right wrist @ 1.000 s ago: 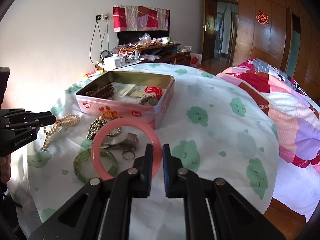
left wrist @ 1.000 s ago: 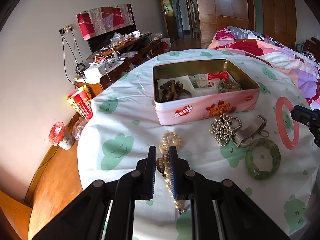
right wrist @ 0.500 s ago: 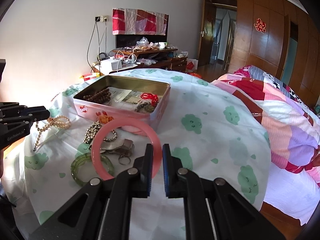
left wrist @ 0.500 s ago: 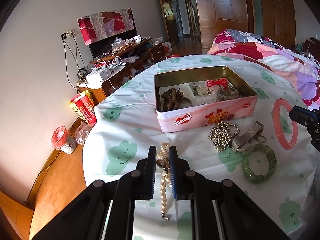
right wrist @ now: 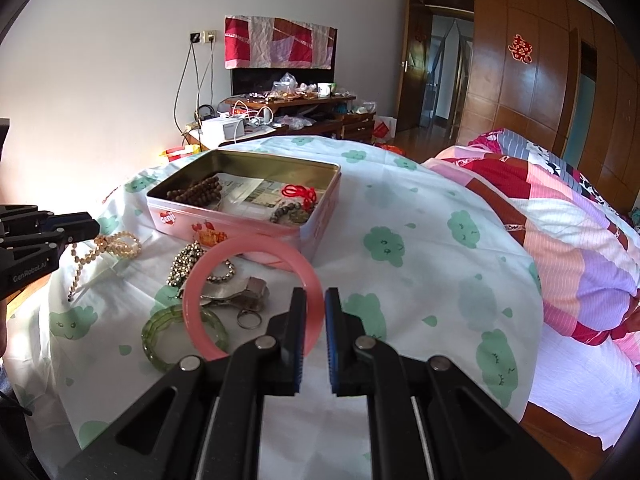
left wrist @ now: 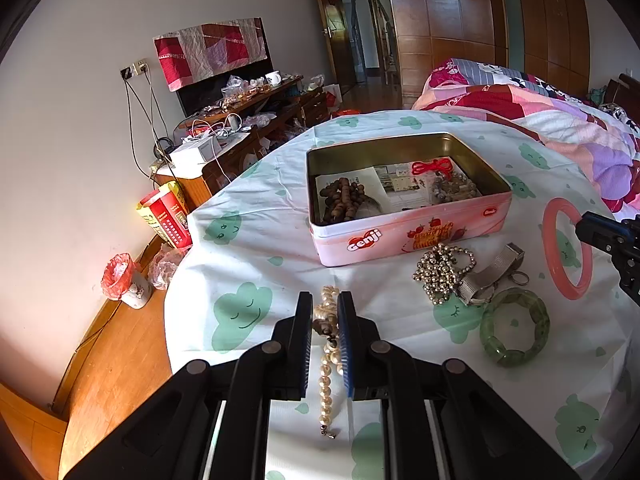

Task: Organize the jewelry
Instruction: 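Lift the pearl strand and pink bangle and carry both toward the tin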

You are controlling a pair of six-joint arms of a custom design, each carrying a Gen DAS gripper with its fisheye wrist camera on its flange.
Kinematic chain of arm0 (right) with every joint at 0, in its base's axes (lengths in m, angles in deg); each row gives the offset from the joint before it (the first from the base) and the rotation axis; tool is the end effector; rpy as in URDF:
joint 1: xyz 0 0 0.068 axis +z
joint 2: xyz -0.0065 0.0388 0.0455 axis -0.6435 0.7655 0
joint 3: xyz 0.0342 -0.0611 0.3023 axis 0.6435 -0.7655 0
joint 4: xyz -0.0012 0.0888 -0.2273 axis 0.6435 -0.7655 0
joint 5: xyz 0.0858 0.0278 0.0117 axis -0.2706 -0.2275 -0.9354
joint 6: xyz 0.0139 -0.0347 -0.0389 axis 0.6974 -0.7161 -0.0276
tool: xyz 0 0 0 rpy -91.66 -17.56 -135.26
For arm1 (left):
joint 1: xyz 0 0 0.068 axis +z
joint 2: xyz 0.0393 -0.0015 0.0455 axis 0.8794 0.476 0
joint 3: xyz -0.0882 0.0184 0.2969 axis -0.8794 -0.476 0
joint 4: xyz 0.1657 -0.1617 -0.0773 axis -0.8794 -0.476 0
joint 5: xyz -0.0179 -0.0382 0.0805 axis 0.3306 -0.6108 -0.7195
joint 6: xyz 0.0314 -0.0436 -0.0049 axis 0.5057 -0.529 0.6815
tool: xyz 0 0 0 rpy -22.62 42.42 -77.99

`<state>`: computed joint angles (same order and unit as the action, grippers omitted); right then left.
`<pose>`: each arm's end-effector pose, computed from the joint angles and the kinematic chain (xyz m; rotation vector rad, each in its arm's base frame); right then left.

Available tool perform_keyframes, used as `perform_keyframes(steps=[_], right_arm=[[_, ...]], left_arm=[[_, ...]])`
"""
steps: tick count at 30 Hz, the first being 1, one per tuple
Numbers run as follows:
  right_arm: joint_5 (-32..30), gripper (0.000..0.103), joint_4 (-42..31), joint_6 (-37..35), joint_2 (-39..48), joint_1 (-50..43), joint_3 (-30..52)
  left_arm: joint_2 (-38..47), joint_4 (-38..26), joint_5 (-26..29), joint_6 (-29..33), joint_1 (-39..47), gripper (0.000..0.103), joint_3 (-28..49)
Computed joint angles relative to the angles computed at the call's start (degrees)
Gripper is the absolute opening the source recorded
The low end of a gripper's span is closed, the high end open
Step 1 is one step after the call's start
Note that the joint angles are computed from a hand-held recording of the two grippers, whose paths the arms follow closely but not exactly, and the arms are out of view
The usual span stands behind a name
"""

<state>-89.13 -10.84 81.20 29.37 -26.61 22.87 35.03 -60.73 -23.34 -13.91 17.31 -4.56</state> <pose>0.2652 0.0656 0.0836 -0.4062 2.2000 0.1437 0.2440 -0.2098 0.1035 0.1497 2.3295 0.1833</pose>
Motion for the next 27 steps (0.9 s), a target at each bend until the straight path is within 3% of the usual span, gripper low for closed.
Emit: perform_keyframes(steps=[8,9,27], right_arm=[[0.0,0.011,-0.1,0.0,0.1,0.3,0.2],[0.0,0.011,-0.4,0.0,-0.2,0.3,0.3],[-0.5,0.011,-9.8,-0.6,-6.5,1.0,6.0]], left_arm=[[-1.2,-1.5,-0.4,0.3,-0.8,0.011,0.9],[-1.6,-1.5,-0.2,0.8,-0.5,0.006,0.9],[-6.8,-4.0,-1.2,7.3,2.4,0.006,3.3]])
